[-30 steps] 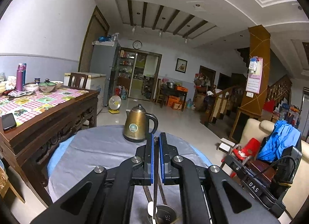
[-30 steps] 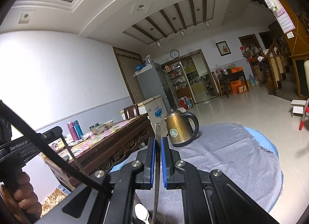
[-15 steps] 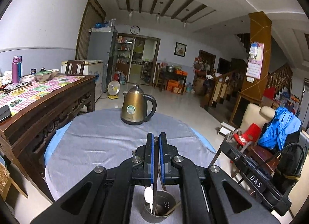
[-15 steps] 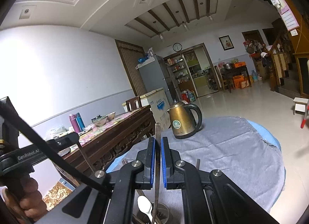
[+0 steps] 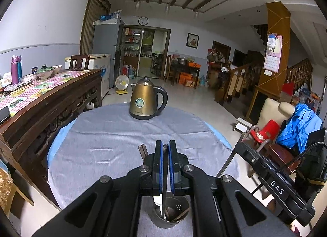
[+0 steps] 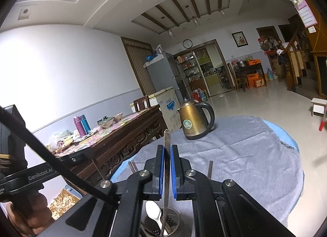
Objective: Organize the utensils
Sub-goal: 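Lower both held chopsticks into the dark cup and open both tools, then swing both open tools away from the cup back over the cloth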
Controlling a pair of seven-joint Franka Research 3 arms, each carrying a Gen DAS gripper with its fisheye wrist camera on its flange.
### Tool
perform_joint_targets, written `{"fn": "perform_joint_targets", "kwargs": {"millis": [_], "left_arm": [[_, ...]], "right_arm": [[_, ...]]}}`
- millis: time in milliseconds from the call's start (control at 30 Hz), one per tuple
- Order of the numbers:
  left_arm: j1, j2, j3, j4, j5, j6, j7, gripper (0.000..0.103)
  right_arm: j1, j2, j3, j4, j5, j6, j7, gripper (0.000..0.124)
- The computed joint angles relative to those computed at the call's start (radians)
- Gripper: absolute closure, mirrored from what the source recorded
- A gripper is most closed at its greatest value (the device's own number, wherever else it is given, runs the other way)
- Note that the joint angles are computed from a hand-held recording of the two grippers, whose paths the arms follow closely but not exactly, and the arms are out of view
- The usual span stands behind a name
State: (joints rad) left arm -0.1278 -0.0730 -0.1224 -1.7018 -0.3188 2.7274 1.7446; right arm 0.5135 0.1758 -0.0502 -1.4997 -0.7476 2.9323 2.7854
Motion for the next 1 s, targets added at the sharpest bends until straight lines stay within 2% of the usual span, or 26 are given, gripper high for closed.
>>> {"fn": "perform_joint_targets", "kwargs": {"millis": [433,733,800,833,867,900,933,1000], "left_arm": [[0.006,0.013,-0.008,0.011,0.056,-0.045,-0.038,0.098],[0.011,0.021,-0.014,0.033,0.078,-0.094,-0.047,0.098],[0.011,0.019,-0.015,0.032,0.087,-0.094,-0.034,0.097],[0.010,0.019,-0.014,0.034,0.078,-0.099,-0.017,0.093],[0.009,0.021,-0.013,0.039,0.067,-0.108,-0.002,0.088],[0.008,0.020,-0.014,0.041,0.070,-0.108,0.006,0.088],[0.008,0.015,-0.018,0.032,0.089,-0.082,0.009,0.087],[0.008,0.005,-0.029,0.012,0.174,-0.001,-0.025,0.086]], "right_arm": [[-0.002,0.011,0.005,-0.010,0.098,0.006,-0.085,0.117],[-0.004,0.042,0.021,0.023,0.245,-0.021,-0.230,0.114],[-0.017,0.049,0.044,0.030,0.319,-0.037,-0.301,0.114],[-0.024,0.049,0.055,0.025,0.359,-0.038,-0.336,0.114],[-0.043,0.050,0.081,0.020,0.430,-0.040,-0.398,0.114],[-0.067,0.048,0.111,0.009,0.516,-0.039,-0.470,0.114],[-0.110,0.049,0.166,0.006,0.652,-0.055,-0.585,0.108],[-0.141,0.024,0.201,-0.037,0.800,-0.050,-0.673,0.106]]}}
